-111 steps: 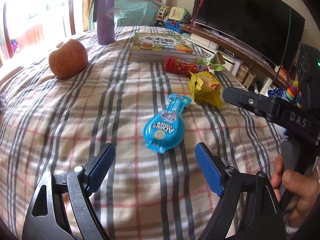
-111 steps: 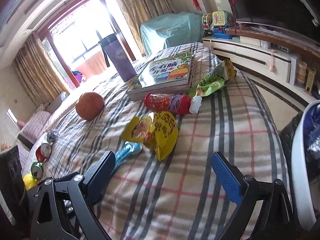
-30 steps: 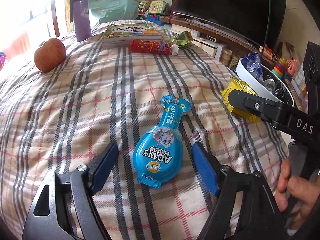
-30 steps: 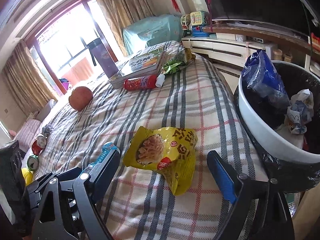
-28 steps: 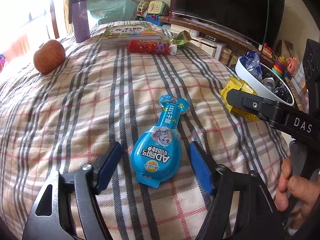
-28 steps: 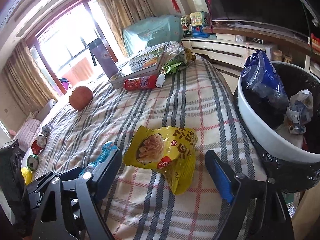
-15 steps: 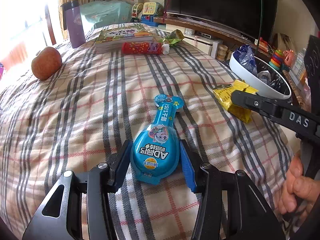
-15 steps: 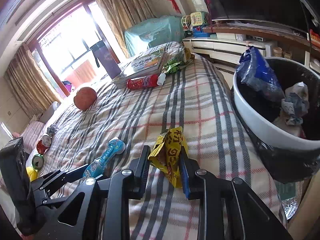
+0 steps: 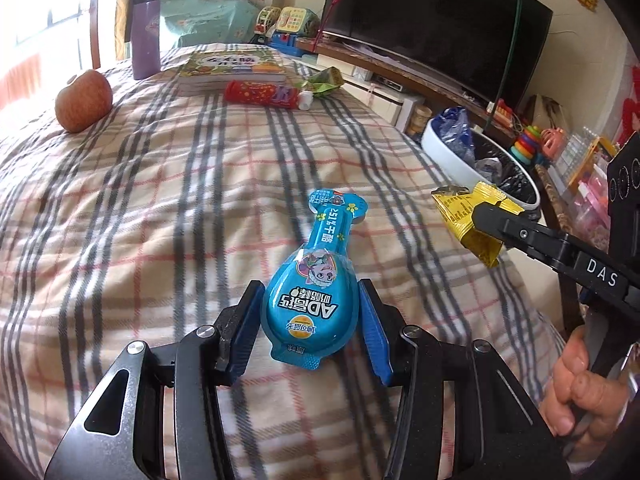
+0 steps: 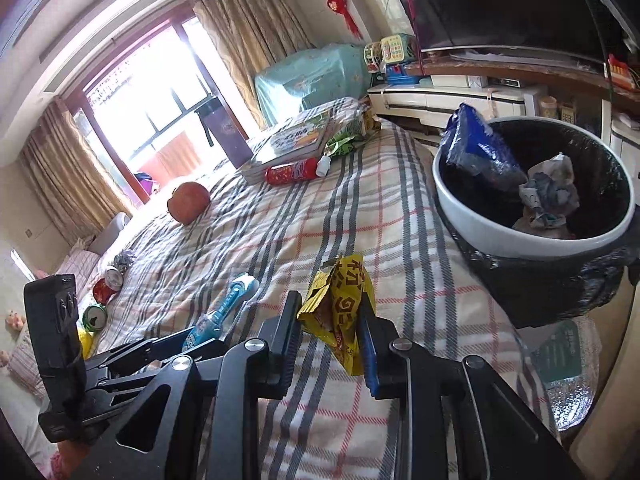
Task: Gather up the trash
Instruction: 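Carry the blue bottle and yellow bag over the bin and open both tools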
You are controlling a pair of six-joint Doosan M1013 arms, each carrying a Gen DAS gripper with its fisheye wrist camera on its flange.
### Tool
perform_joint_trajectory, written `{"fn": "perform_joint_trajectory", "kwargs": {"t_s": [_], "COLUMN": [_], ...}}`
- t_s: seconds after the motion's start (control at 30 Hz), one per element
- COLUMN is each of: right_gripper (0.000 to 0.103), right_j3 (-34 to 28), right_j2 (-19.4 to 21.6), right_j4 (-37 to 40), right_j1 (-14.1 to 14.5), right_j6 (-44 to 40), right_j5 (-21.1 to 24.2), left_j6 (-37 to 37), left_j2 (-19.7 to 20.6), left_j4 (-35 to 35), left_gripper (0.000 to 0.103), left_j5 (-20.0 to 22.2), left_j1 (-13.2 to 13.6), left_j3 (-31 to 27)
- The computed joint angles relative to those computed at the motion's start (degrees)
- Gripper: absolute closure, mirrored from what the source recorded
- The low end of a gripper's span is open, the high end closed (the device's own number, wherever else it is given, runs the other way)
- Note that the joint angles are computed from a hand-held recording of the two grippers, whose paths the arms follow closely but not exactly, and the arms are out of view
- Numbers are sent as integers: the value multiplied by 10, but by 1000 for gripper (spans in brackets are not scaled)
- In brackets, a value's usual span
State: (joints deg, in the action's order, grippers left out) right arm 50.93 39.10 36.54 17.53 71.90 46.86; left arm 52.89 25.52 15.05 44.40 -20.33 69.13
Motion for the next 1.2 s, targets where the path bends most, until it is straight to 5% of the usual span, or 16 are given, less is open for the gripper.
{"fn": "perform_joint_trajectory", "kwargs": {"t_s": [1.2], "right_gripper": [76], "right_j3": [67], "right_j2": [-43], "right_j4": [38], "right_j1": [-37], "right_j6": [-21], "right_j5": [-45], "left_j6": [67], "left_j2": [32], "left_j4": [-18], "left_gripper": [56], "left_j5": [11], "left_j1": [-35], "left_j3": [-74]}}
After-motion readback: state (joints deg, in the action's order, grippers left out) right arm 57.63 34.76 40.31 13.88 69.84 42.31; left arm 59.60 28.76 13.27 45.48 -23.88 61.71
